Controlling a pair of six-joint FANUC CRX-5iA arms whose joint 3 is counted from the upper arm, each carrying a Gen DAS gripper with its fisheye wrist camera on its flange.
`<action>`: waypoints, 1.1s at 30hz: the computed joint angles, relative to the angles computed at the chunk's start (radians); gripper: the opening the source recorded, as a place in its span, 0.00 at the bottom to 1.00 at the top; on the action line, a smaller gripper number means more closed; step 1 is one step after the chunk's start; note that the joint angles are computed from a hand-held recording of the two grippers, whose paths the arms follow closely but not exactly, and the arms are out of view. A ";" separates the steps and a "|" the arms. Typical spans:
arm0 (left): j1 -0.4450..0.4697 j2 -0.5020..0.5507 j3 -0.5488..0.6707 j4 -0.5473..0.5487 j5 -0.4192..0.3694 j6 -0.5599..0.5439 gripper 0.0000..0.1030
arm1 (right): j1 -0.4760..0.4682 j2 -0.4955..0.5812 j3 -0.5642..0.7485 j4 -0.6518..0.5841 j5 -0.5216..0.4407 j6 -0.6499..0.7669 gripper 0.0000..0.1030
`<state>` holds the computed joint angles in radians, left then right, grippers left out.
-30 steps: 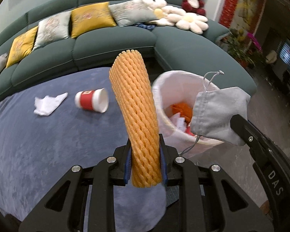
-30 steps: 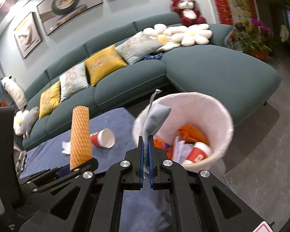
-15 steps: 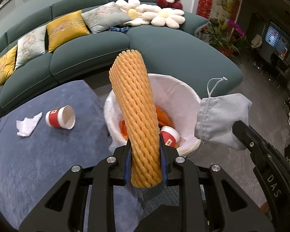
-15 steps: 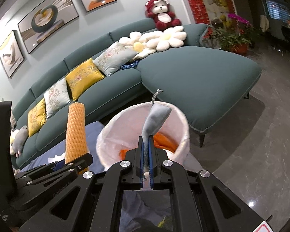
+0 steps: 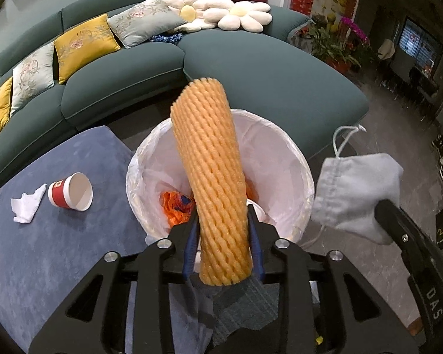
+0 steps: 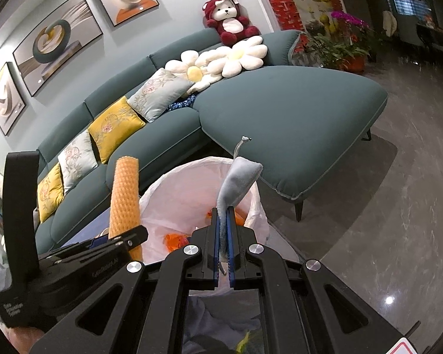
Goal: Collect trash
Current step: 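Carry both held items over the wastebasket and open the left gripper, then open the right gripper over the wastebasket to drop the grey pouch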
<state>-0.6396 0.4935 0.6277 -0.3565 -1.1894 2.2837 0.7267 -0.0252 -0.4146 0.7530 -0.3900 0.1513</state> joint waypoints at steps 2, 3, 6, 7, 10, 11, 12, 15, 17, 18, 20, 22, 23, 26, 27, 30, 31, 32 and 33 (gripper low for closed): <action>0.003 0.011 0.014 -0.001 -0.009 0.002 0.49 | -0.002 0.005 0.002 -0.004 0.003 0.001 0.05; 0.005 0.012 0.014 -0.005 -0.008 0.012 0.57 | -0.002 0.010 0.007 -0.005 0.002 0.001 0.05; 0.006 0.015 0.024 -0.017 -0.020 0.036 0.71 | -0.004 0.015 0.013 -0.012 0.004 0.009 0.05; 0.006 0.010 0.019 -0.023 -0.018 0.047 0.72 | -0.004 0.017 0.015 -0.016 0.004 0.015 0.05; 0.004 -0.001 0.009 -0.036 -0.016 0.058 0.72 | -0.004 0.019 0.017 -0.015 0.009 0.018 0.05; 0.002 -0.003 0.009 -0.041 -0.021 0.060 0.72 | -0.003 0.023 0.020 -0.016 0.010 0.021 0.05; 0.001 -0.006 0.005 -0.047 -0.025 0.064 0.72 | -0.003 0.025 0.022 -0.017 0.013 0.026 0.05; 0.001 -0.022 -0.015 -0.052 -0.022 0.075 0.72 | 0.000 0.034 0.036 -0.023 0.016 0.043 0.05; 0.005 -0.030 -0.026 -0.049 -0.018 0.084 0.72 | 0.005 0.039 0.044 -0.026 0.016 0.052 0.05; 0.006 -0.034 -0.031 -0.049 -0.019 0.091 0.72 | 0.006 0.041 0.048 -0.029 0.016 0.059 0.05; 0.009 -0.044 -0.043 -0.045 -0.015 0.099 0.72 | 0.010 0.045 0.057 -0.041 0.015 0.078 0.05; 0.012 -0.053 -0.053 -0.048 -0.015 0.105 0.72 | 0.016 0.051 0.070 -0.053 0.012 0.097 0.05; 0.014 -0.056 -0.058 -0.049 -0.014 0.106 0.72 | 0.017 0.055 0.077 -0.062 0.012 0.111 0.05; 0.018 -0.069 -0.074 -0.050 -0.011 0.117 0.72 | 0.027 0.071 0.101 -0.071 0.007 0.136 0.06; 0.020 -0.074 -0.079 -0.053 -0.014 0.122 0.73 | 0.030 0.077 0.110 -0.077 0.005 0.148 0.06; 0.023 -0.086 -0.093 -0.058 -0.015 0.139 0.74 | 0.039 0.100 0.149 -0.119 -0.009 0.209 0.06; 0.026 -0.095 -0.104 -0.058 -0.013 0.145 0.74 | 0.042 0.106 0.158 -0.124 -0.012 0.221 0.06; 0.029 -0.103 -0.114 -0.059 -0.012 0.150 0.74 | 0.045 0.114 0.172 -0.137 -0.017 0.242 0.06; 0.031 -0.111 -0.124 -0.061 -0.012 0.157 0.74 | 0.047 0.122 0.185 -0.146 -0.021 0.259 0.06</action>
